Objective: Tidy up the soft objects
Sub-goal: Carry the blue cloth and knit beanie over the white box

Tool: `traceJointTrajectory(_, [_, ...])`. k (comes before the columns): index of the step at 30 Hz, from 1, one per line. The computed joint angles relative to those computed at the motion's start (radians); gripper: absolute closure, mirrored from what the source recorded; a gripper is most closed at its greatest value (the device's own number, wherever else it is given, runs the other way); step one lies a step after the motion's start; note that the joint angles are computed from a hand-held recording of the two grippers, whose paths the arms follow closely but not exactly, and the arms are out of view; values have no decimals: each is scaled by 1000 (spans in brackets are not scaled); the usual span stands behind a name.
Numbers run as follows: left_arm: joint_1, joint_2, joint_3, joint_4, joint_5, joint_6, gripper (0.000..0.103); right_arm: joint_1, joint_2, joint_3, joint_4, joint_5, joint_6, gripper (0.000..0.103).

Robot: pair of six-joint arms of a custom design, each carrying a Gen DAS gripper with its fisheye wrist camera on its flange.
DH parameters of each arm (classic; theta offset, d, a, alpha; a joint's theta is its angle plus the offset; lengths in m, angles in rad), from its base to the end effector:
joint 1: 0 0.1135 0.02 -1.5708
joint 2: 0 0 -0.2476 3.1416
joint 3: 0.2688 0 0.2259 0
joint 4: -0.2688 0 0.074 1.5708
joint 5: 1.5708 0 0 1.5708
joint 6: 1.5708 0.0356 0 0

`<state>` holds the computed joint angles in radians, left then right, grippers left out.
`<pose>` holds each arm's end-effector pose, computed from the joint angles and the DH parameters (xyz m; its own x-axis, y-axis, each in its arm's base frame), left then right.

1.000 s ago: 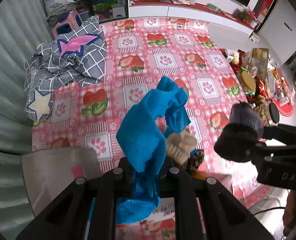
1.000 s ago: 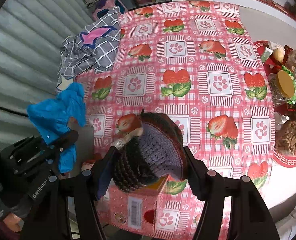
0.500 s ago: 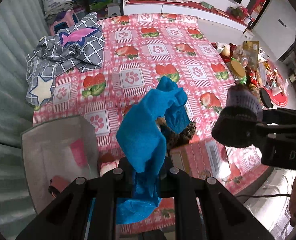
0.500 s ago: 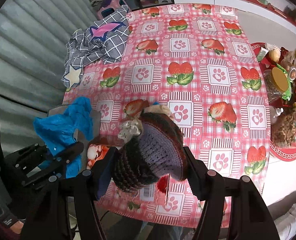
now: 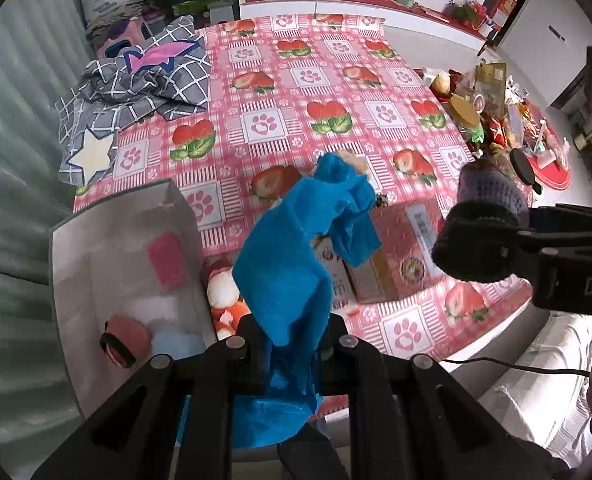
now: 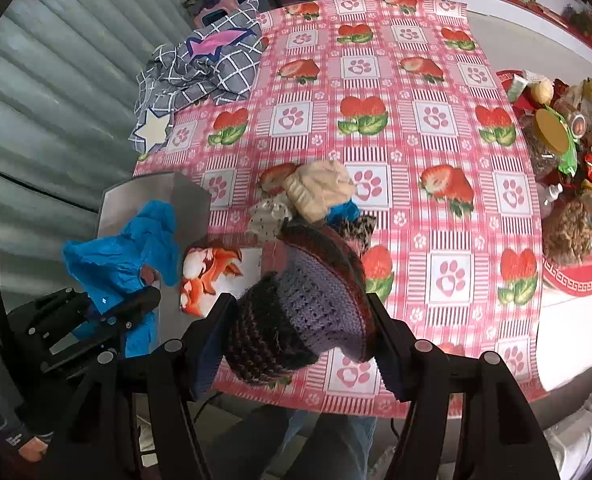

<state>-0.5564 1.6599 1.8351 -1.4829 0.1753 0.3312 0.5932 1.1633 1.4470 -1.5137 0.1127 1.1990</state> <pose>0.2297 -0.1502 0.3519 -0.5937 0.7464 -0.3007 0.7948 0.6022 -0.0747 0.1272 0.0809 0.3563 -0.7724 0.5958 -0.2202 0.5376 0.7978 0.2729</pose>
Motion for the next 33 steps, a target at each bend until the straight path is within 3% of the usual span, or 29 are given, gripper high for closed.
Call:
traceJointTrajectory(10, [95,-82,-105,-5,23,83,88,235,3,-46,10,43,253,37])
traceJointTrajectory(16, [155,-102,-133,-7,33,125,88,300,46,-32,34,50,312,37])
traceJointTrajectory(21, [220,-106,-135,-14,47,158,88,310,112,11,63,44,288,37])
traceJointTrajectory(33, [408,-56,-103,-17,57,208,88,248,321,182,128,-14,91,37])
